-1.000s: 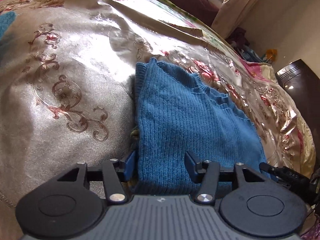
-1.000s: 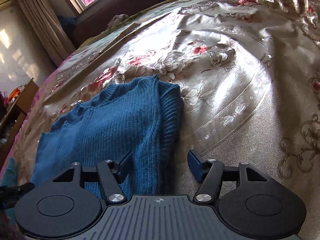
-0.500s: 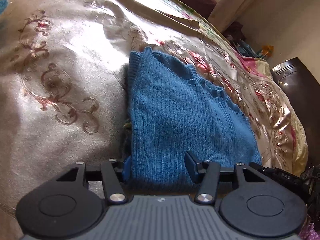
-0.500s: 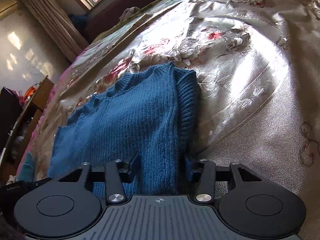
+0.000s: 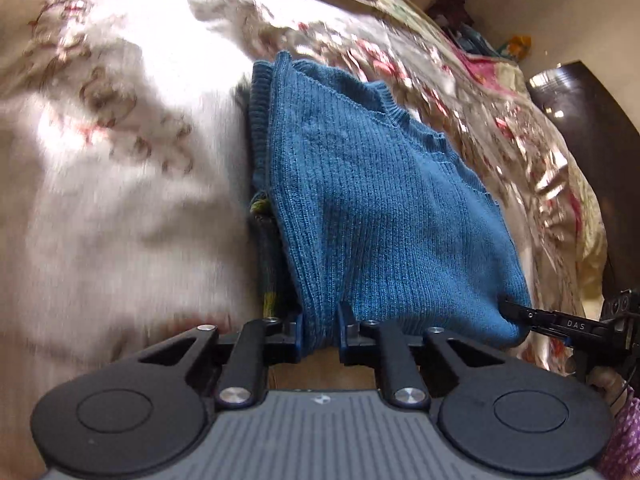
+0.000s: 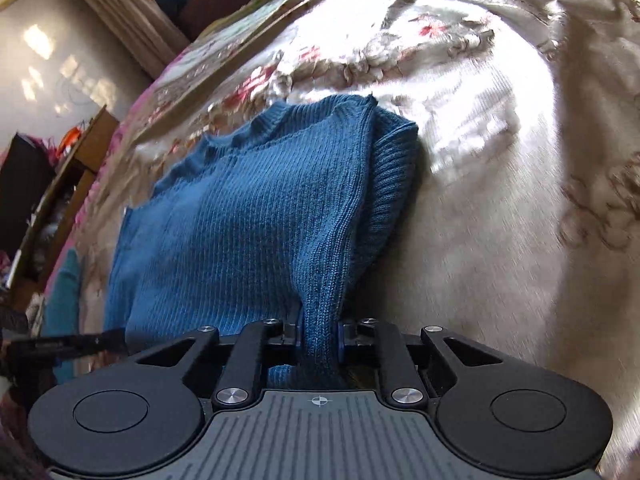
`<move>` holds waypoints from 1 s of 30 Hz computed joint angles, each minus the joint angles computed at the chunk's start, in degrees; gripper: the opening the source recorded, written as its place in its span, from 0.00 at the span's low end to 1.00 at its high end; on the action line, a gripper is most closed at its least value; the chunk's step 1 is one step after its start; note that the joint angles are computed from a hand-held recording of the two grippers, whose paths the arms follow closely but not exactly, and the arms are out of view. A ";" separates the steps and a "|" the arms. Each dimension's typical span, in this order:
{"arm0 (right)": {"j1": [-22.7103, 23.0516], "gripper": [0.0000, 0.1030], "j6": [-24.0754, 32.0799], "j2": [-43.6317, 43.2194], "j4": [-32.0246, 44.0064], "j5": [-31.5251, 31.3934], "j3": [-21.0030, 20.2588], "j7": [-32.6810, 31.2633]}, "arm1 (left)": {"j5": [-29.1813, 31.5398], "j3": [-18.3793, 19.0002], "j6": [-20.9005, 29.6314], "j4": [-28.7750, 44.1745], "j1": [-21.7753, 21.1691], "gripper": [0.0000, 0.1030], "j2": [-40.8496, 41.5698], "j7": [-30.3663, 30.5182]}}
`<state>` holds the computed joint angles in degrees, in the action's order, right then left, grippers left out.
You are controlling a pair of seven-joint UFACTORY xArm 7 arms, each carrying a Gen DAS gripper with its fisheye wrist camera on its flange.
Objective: Fold small clothes
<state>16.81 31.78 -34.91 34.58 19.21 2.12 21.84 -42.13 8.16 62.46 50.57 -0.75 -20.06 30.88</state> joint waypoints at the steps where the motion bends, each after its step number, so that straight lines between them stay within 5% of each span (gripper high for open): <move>1: 0.04 0.12 2.33 -2.04 -0.59 -0.26 -0.12 0.06 | 0.99 0.20 1.32 -0.33 0.24 0.19 -1.04 0.18; 7: -1.38 0.18 11.45 -9.99 -2.03 -3.72 1.92 1.53 | 5.68 0.57 2.63 -3.08 1.38 0.19 -6.34 -0.35; 13: -5.89 0.22 5.36 -9.51 -0.57 -10.56 5.94 5.10 | 5.56 0.11 -2.33 -2.85 -0.14 0.23 -7.16 -1.26; 21: -10.83 0.31 -5.40 7.14 5.58 -17.18 8.04 12.58 | 3.99 -0.55 -9.72 -1.31 -2.92 0.31 -4.34 -1.41; 23: -10.75 0.30 -6.93 9.04 6.04 -18.21 7.72 14.06 | 3.63 -0.92 -11.34 -0.80 -3.50 0.31 -2.94 -1.82; 26: -9.61 0.11 -7.63 10.59 7.46 -19.21 6.79 13.73 | 3.07 -1.66 -14.29 -0.05 -4.38 0.31 -1.17 -1.55; 30: -8.66 0.08 -8.19 11.15 9.25 -19.74 5.72 12.22 | 3.06 -2.52 -18.66 0.83 -4.78 0.21 0.53 -2.12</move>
<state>8.15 23.59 -23.76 43.83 -0.53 7.85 34.06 -39.07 5.63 43.80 51.40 -5.53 -19.54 28.76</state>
